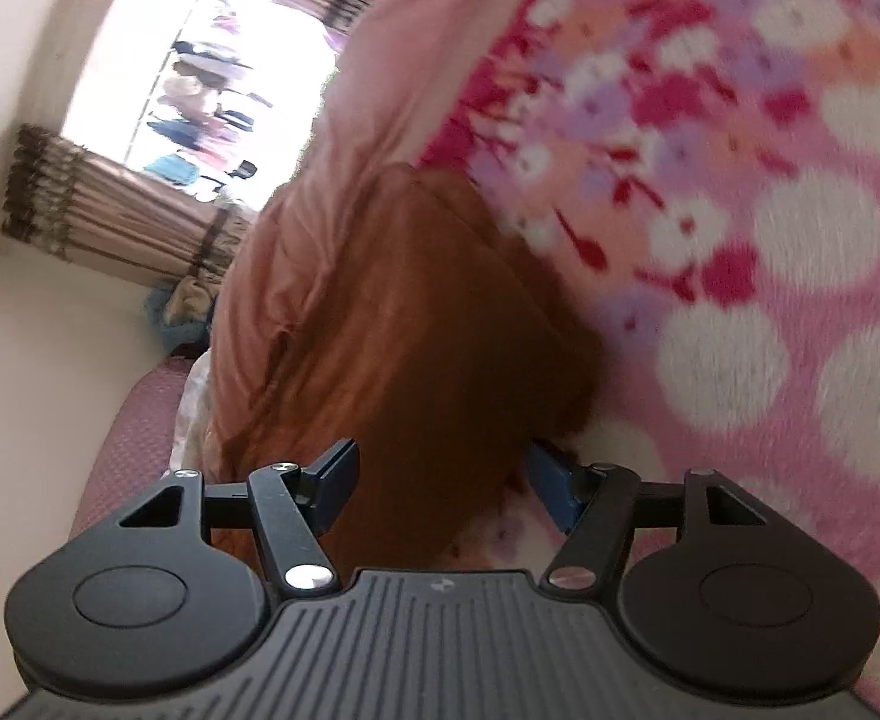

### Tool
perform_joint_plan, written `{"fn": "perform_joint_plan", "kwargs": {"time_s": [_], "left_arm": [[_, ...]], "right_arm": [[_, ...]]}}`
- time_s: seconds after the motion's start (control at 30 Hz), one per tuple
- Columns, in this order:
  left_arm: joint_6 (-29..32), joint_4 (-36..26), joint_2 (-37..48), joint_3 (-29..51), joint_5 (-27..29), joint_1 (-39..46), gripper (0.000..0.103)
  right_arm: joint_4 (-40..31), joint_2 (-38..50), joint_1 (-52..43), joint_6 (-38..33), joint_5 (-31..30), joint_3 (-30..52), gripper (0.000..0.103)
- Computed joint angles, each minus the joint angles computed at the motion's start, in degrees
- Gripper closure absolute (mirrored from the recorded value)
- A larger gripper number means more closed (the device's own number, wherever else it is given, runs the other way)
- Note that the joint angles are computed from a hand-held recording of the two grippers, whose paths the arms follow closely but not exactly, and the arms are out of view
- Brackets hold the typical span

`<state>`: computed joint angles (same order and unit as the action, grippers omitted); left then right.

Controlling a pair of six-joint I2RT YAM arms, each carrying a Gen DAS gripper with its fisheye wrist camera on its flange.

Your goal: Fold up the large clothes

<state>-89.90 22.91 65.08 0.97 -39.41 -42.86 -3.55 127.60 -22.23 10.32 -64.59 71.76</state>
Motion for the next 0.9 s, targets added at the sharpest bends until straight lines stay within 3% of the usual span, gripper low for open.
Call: {"fn": "perform_joint_plan", "kwargs": {"time_s": [0.07, 0.13, 0.2, 0.3, 0.33, 0.37, 0.4, 0.43, 0.5, 0.63, 0.73, 0.83, 0.9], "left_arm": [[3.1, 12.8, 8.7, -0.6, 3.7, 5.0, 0.038], [3.4, 21.0, 15.5, -0.4, 6.1, 8.5, 0.036], [4.2, 25.0, 18.3, -0.1, 7.3, 11.0, 0.036], [4.8, 26.6, 19.4, 0.6, 9.4, 14.2, 0.042], [4.8, 24.9, 17.8, 0.8, 10.2, 14.9, 0.043], [4.5, 22.9, 16.0, 0.9, 10.0, 15.0, 0.057], [5.3, 22.1, 14.6, 0.8, 10.1, 15.0, 0.074], [6.0, 20.3, 11.3, 0.3, 9.8, 14.1, 0.076], [7.0, 13.8, 3.4, 0.2, 8.3, 12.5, 0.082], [7.6, -7.9, -16.2, 2.2, -1.5, 2.3, 0.083], [0.5, -20.1, -23.8, 2.1, -10.1, -9.0, 0.083], [-7.7, -20.6, -18.0, 0.9, -11.6, -14.4, 0.082], [-10.3, -13.1, -8.4, -0.2, -11.0, -14.9, 0.080]], "right_arm": [[5.0, 1.2, 0.9, 5.3, -0.2, -0.6, 0.027], [12.8, 1.7, 1.9, 12.3, 0.6, -2.3, 0.027], [20.2, 2.1, 2.8, 18.8, 1.3, -3.6, 0.026], [23.4, 2.4, 4.1, 22.7, 3.2, -3.4, 0.026], [23.7, 2.3, 4.5, 22.9, 4.1, -3.4, 0.028], [23.8, 2.2, 4.5, 22.4, 4.6, -3.7, 0.034], [23.7, 1.9, 4.7, 22.1, 5.6, -3.8, 0.056], [24.4, 1.4, 4.7, 21.8, 6.0, -4.4, 0.068], [24.8, 0.8, 4.1, 21.5, 4.8, -5.0, 0.076], [27.4, -3.5, 2.0, 22.0, 1.3, -8.8, 0.081], [25.5, -6.0, -0.6, 19.6, -2.9, -10.5, 0.081], [16.4, -5.3, -2.9, 11.5, -4.8, -9.1, 0.081], [10.8, -3.0, -3.0, 7.0, -3.2, -7.1, 0.081]]}}
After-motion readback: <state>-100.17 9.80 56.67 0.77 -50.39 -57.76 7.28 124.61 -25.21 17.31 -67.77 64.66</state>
